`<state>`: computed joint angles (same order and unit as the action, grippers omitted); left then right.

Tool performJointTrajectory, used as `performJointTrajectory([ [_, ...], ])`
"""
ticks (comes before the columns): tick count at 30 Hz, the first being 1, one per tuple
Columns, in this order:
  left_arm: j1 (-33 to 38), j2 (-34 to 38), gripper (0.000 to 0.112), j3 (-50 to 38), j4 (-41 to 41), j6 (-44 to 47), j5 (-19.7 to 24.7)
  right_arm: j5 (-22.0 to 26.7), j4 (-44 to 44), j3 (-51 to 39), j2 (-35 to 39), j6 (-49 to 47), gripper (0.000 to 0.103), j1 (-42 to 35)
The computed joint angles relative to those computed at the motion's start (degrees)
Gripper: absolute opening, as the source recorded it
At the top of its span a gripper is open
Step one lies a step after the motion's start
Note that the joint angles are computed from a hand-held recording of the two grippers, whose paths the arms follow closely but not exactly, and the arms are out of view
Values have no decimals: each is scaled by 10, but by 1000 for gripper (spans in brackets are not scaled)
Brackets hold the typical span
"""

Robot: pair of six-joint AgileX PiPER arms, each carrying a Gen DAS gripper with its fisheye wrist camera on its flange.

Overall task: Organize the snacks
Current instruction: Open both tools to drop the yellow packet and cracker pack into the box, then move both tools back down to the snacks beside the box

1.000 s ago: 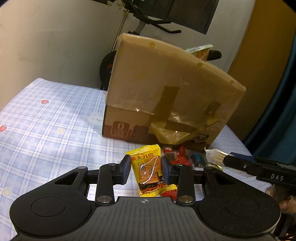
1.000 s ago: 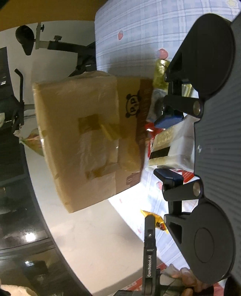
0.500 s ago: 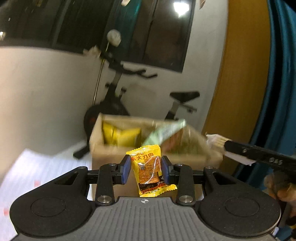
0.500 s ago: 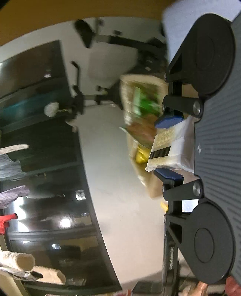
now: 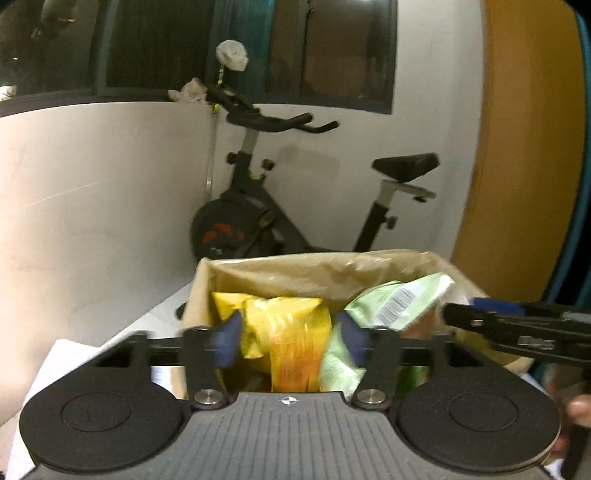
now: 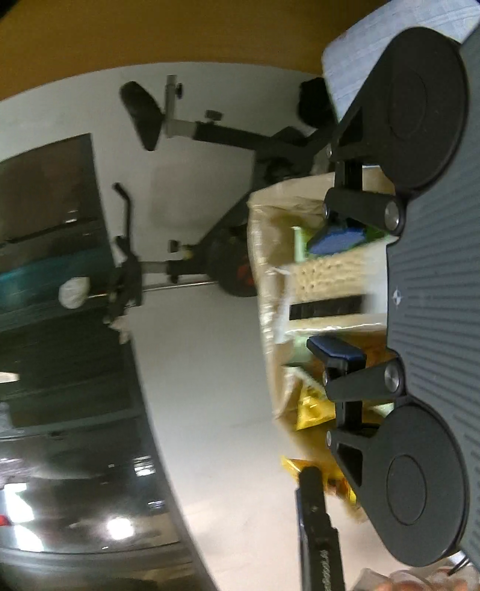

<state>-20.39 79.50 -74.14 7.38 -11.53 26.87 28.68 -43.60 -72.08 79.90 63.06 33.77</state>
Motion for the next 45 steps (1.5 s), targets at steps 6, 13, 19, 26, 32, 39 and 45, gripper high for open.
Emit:
performJointTrajectory([
  [6,48,-58,70,62,-101,61,-6,-37,12,59,-53,-24,70,-13],
  [13,62,-187,70,174,-153,102,-11,-81,-35,170,-167,-8,70,11],
  [19,41,-262,69,273,-129,45,-11,-38,-157,263,-247,114,70,84],
  [26,-31,-234,69,351,-63,-64,-48,29,-213,341,-260,247,70,166],
  [32,-92,-164,70,389,-43,-86,-92,49,-213,385,-232,316,70,187],
  [39,-147,-114,70,416,30,-154,-120,78,-234,426,-210,381,70,224],
  [45,-195,-72,70,413,170,-290,-132,72,-246,451,-199,413,70,219],
])
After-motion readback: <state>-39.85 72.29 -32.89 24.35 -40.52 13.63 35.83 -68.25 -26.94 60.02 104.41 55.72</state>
